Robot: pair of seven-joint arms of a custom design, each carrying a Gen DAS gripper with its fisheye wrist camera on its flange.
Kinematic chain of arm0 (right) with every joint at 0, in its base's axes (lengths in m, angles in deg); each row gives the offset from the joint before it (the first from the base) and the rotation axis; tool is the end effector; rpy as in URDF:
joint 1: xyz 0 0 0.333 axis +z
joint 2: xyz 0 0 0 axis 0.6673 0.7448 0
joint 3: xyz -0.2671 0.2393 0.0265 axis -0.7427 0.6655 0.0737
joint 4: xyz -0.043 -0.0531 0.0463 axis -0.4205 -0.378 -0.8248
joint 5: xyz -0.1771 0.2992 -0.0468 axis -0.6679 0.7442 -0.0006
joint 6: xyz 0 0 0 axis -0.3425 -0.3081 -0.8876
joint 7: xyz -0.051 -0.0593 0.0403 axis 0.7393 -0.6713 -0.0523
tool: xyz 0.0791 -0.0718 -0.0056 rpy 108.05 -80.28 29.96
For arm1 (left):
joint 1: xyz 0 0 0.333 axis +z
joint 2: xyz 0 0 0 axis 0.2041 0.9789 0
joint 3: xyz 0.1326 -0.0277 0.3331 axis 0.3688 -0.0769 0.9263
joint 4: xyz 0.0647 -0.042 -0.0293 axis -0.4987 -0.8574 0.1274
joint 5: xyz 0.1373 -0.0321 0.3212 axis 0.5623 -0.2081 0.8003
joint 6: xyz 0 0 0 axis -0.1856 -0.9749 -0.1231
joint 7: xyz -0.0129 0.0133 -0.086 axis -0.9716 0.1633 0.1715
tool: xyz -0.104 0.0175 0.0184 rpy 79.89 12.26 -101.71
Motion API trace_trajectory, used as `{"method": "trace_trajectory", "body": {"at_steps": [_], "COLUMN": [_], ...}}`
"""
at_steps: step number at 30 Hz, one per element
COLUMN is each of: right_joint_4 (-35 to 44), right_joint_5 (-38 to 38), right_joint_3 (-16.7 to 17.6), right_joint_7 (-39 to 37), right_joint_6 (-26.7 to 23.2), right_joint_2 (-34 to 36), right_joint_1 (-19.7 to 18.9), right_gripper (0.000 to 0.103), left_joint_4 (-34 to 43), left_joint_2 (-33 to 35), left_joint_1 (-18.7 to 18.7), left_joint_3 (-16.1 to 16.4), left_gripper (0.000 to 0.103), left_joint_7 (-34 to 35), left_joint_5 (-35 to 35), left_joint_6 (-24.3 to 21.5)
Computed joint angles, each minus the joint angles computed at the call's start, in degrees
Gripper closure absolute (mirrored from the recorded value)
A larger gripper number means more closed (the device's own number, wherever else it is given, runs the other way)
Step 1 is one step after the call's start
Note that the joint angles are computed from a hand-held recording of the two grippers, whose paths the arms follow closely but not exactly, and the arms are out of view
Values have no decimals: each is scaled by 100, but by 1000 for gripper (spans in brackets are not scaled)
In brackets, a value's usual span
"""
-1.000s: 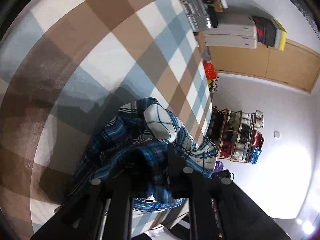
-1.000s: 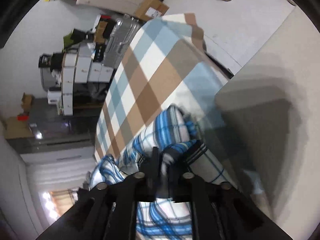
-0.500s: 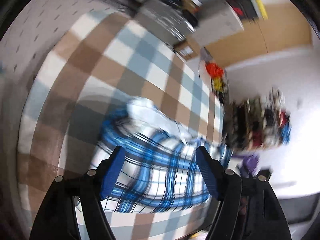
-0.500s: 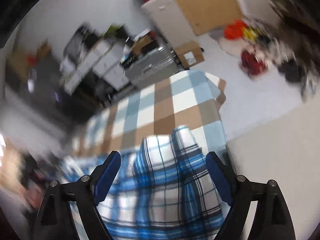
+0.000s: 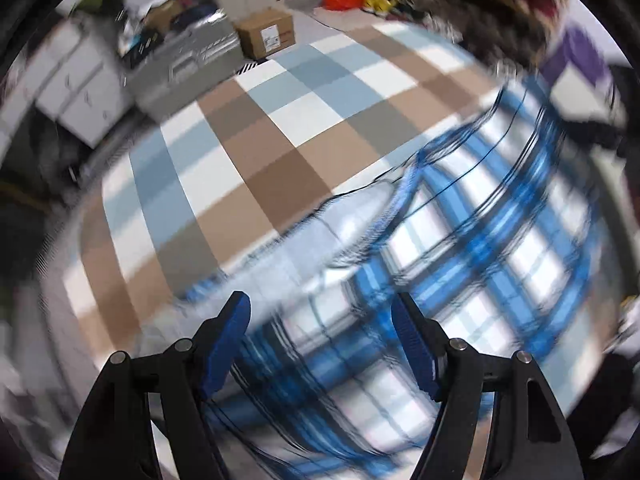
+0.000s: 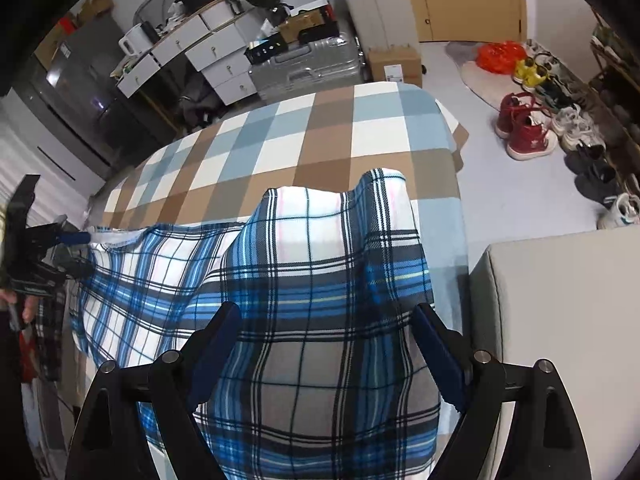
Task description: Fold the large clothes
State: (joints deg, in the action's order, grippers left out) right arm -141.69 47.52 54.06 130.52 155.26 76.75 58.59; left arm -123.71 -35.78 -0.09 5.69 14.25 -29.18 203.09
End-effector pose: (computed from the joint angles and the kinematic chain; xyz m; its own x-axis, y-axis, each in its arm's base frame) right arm 0.4596 0.1094 0.5056 0.3372 -0.8792 -0.3367 -0.8671 -0.1507 -0.4748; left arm 0.3873 -0.1953 0.4864 -0.5198 -0.8540 -0.0229 -0.8271 0.5097 -0.2367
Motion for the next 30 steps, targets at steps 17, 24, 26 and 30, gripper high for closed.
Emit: {"method": "trace_trajectory", "body": {"at_steps": [17, 24, 26, 30], "right_joint_4": [-439, -562, -542, -432], "right_joint_5": [1889, 1291, 586, -219], "right_joint_3": [-140, 155, 242, 228], "right_joint_7": [-1234, -689, -121, 677], "right_joint_6": [430, 636, 616, 511], "right_joint_2": [-599, -516, -327, -40], "right_joint_1": [533, 514, 409, 302], "right_gripper": [16, 16, 16, 17], "left_joint_4": [167, 164, 115, -81], "left_joint_2": [3, 601, 623, 133], "left_joint_1": [465, 447, 480, 517], "left_joint_3": [-266, -215, -277, -3], "left_gripper": [103, 99, 85, 61], "left_joint_7": [-1397, -2249, -2849, -3060], "left_joint_5": [1060, 1853, 2706, 2662], "left_joint_6": [595, 384, 279, 441]}}
